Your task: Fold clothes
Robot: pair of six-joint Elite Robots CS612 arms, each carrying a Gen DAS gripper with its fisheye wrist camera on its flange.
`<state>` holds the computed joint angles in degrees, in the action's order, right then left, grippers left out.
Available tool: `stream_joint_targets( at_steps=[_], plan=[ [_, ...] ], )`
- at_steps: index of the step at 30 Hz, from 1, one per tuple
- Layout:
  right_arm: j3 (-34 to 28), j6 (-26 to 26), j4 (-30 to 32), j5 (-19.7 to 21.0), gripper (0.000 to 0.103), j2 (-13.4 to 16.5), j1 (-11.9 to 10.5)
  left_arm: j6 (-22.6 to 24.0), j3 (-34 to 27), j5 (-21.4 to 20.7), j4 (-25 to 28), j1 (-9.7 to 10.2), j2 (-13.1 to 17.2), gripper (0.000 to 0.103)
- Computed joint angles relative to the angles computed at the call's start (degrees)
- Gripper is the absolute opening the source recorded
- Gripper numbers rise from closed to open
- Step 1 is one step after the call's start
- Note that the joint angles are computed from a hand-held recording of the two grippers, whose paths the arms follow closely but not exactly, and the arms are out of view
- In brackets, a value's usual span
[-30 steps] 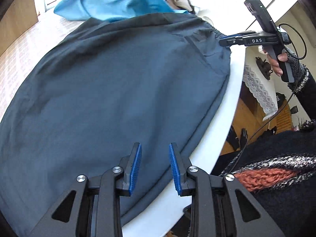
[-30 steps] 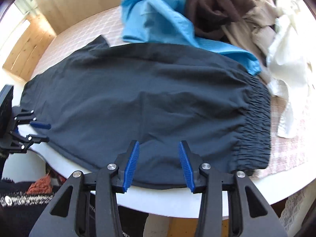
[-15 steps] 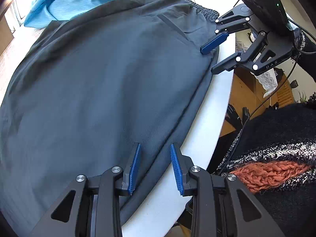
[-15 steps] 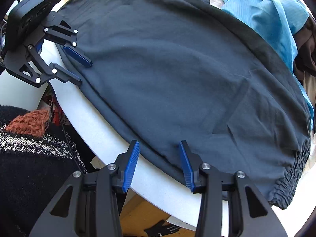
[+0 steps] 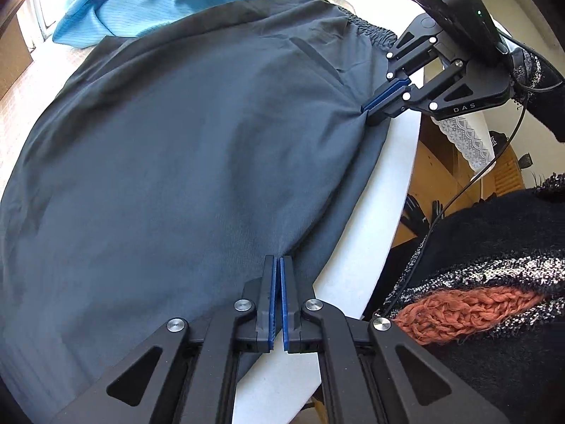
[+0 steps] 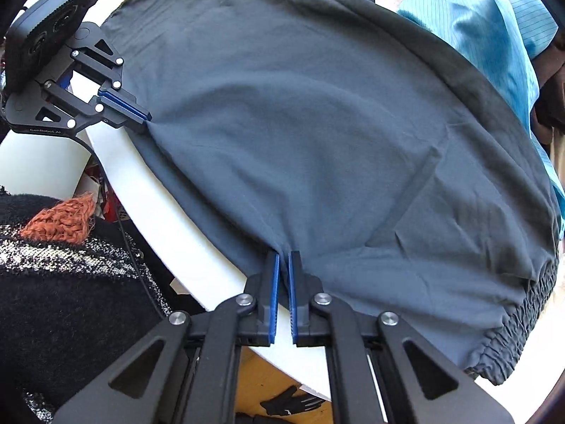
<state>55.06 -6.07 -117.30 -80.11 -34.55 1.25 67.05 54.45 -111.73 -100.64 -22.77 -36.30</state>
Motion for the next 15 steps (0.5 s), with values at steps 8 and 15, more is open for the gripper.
stream_joint_targets(
  at_steps=[8,15],
  plan=[
    [-2.28,0.94,5.7,0.72,0.007,0.59,-0.28,-1.43,0.08,0.9,2.06,0.17,0.45,0.004],
    [1.57,8.0,-3.47,2.14,0.032,-2.78,-2.56,-2.25,0.26,-1.47,0.91,1.11,-0.81,0.009]
  ],
)
